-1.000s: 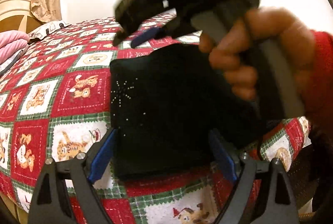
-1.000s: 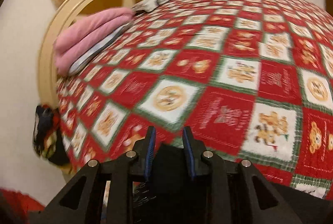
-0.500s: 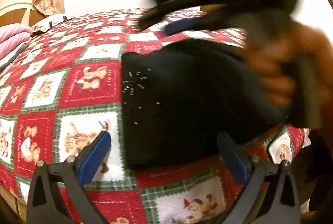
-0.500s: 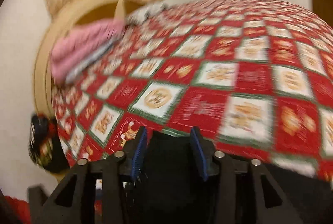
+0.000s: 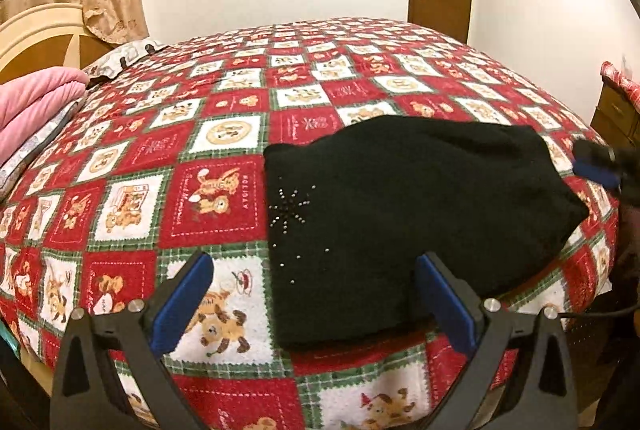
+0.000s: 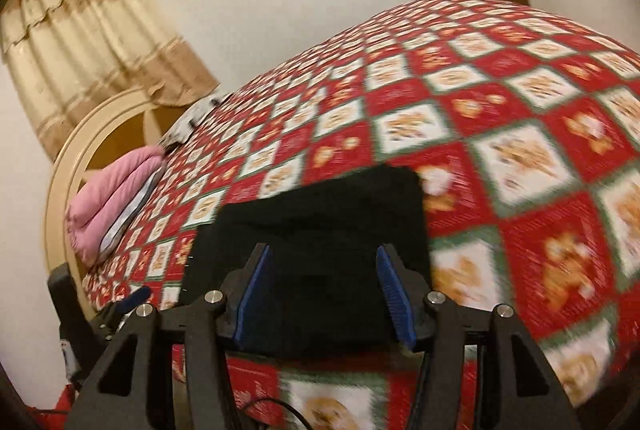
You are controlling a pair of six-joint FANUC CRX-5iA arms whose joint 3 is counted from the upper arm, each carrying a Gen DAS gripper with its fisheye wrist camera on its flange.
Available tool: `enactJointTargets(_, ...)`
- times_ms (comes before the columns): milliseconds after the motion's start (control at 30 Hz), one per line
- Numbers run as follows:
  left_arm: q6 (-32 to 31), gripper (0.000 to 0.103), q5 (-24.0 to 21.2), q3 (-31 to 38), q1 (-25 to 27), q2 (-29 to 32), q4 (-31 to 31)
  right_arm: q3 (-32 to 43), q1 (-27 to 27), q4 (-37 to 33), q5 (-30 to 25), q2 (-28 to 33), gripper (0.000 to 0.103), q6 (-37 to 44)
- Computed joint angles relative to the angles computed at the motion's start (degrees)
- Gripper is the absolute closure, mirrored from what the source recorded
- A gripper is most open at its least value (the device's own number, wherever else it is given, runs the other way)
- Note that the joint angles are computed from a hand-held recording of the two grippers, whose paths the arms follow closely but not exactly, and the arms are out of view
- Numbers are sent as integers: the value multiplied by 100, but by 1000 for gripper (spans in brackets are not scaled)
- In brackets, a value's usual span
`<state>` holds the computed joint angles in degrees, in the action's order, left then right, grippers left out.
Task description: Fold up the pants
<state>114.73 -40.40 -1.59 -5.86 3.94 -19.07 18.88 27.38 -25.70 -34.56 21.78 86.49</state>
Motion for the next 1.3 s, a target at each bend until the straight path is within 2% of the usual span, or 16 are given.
enactJointTargets(133,-170,0,150,-148,-96,-96,31,-202,-19,692,75,17,45,-1055)
enactJointTargets(267,-486,0,387,-383,-45,-264,290,-435,-217,644,362,-72,45,-1580)
enactJointTargets(400,-415,0,448,-401,49,-266,409,-484,-365,284,470,-106,45,-1438)
enactJointTargets(500,-659,0,538,-437,133,-238,614,-256,-543,-502,265,-18,45,-783)
enactJointTargets(600,-509,0,540,-194,136,-126,255,-118,-562,-731,322,80,44,-471)
enactJointTargets(633,-514,0,592,-161,189,-97,308,-74,-567,-780,359,125,39,-372)
enactJointTargets(700,-814,0,807,-212,410,-36,841,45,-613,-1054,375,250,28,-146)
enactJointTargets(767,-1212,0,955,-292,639,81,1557,224,-638,-1177,220,459,28,-232)
enactJointTargets(833,-1496,0,843,-262,794,297,2135,406,-693,-1511,-64,663,28,-257)
enactJointTargets(867,-1536,0,778,-238,815,369,2243,244,-653,-1561,169,582,28,-155)
enactJointTargets(967,-1773,0,535,-269,930,614,2785,74,-391,-998,299,502,25,-316)
enactJointTargets(1033,-1860,0,906,-538,928,520,2898,70,-226,-587,211,495,25,-475)
enactJointTargets(1100,-1859,0,899,-516,887,511,2778,165,-167,-684,-53,509,25,-313)
enactJointTargets(1133,-1953,0,955,-561,894,493,2836,97,-53,-390,3,482,25,-435)
enactJointTargets(1200,-2334,0,1133,-781,956,430,3231,34,88,26,62,472,25,-589)
enactJointTargets(1300,-2743,0,1324,-1030,1001,352,3683,38,37,-177,43,471,40,-489)
